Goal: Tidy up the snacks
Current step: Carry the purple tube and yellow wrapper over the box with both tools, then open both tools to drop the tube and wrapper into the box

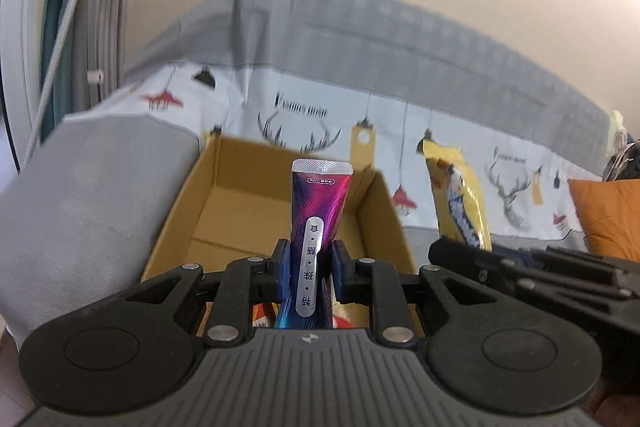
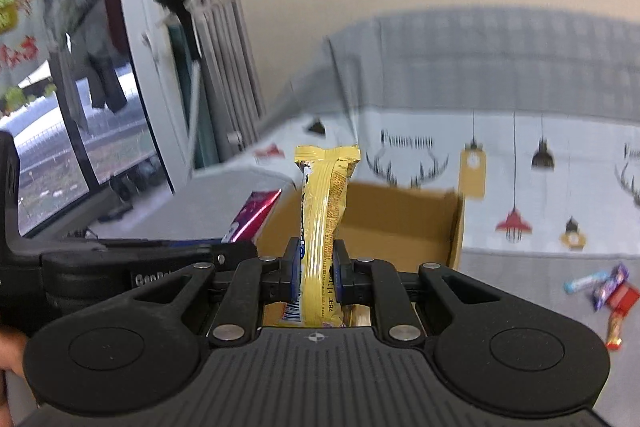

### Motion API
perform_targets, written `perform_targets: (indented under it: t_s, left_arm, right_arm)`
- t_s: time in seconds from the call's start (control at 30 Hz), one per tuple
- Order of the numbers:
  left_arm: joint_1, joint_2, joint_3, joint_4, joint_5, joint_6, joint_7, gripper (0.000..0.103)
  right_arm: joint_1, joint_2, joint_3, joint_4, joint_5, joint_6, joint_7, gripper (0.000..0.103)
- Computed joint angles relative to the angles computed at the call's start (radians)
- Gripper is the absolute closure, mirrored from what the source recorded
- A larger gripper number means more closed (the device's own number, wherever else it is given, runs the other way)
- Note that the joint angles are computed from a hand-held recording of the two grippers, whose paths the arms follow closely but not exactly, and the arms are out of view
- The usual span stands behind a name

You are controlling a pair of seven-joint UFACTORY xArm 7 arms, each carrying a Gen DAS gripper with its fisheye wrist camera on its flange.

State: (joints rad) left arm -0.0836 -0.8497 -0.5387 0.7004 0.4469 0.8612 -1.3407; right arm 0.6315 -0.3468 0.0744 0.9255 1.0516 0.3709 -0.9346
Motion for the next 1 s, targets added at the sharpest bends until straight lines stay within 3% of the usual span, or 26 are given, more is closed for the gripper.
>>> perform_targets:
  t_s: [0.23, 0.47, 0.6, 0.77, 0.8, 0.83, 0.87, 0.9, 0.93, 0.97, 1.0]
  left_arm:
    - [0.036, 0.079, 0.067, -0.080, 0.026, -0.106, 0.001, 0.080]
    - [0.053, 0.183, 0.113, -0.118, 0.036, -0.168, -0.028, 0.080]
    - [0.041, 0.217, 0.128, -0.125, 0.049, -0.182, -0.034, 0.080]
    - [0.024, 0.254, 0.133, -0.106, 0.066, -0.175, -0.025, 0.080]
    - [0.026, 0.257, 0.123, -0.093, 0.070, -0.152, -0.039, 0.076]
    - [0.028, 0.260, 0.109, -0.074, 0.073, -0.110, -0.056, 0.056]
    - [0.024, 0.271, 0.103, -0.049, 0.073, -0.072, -0.061, 0.034]
    - [0.020, 0.276, 0.095, -0.028, 0.078, -0.028, -0.073, 0.026]
    - [0.011, 0.274, 0.096, -0.019, 0.088, -0.017, -0.080, 0.021]
    - [-0.003, 0.269, 0.103, -0.017, 0.096, -0.025, -0.080, 0.021]
    - [-0.016, 0.268, 0.108, -0.011, 0.099, -0.032, -0.079, 0.020]
  right_arm:
    - [-0.034, 0.175, 0.044, 0.078, 0.012, -0.024, 0.009, 0.087]
    - [-0.102, 0.305, 0.110, 0.134, -0.068, -0.012, 0.065, 0.087]
    - [-0.134, 0.344, 0.134, 0.152, -0.096, 0.018, 0.095, 0.087]
    - [-0.167, 0.366, 0.149, 0.163, -0.040, 0.064, 0.073, 0.086]
    - [-0.174, 0.364, 0.150, 0.164, -0.009, 0.075, 0.053, 0.084]
    - [-0.180, 0.356, 0.150, 0.158, 0.041, 0.071, 0.018, 0.080]
    - [-0.186, 0.345, 0.147, 0.153, 0.099, 0.073, -0.026, 0.055]
    - [-0.189, 0.335, 0.144, 0.146, 0.142, 0.061, -0.055, 0.047]
    - [-0.196, 0.319, 0.134, 0.135, 0.212, 0.063, -0.113, 0.029]
    - [-0.204, 0.305, 0.121, 0.127, 0.274, 0.076, -0.169, 0.022]
    - [-0.214, 0.290, 0.106, 0.118, 0.326, 0.094, -0.215, 0.022]
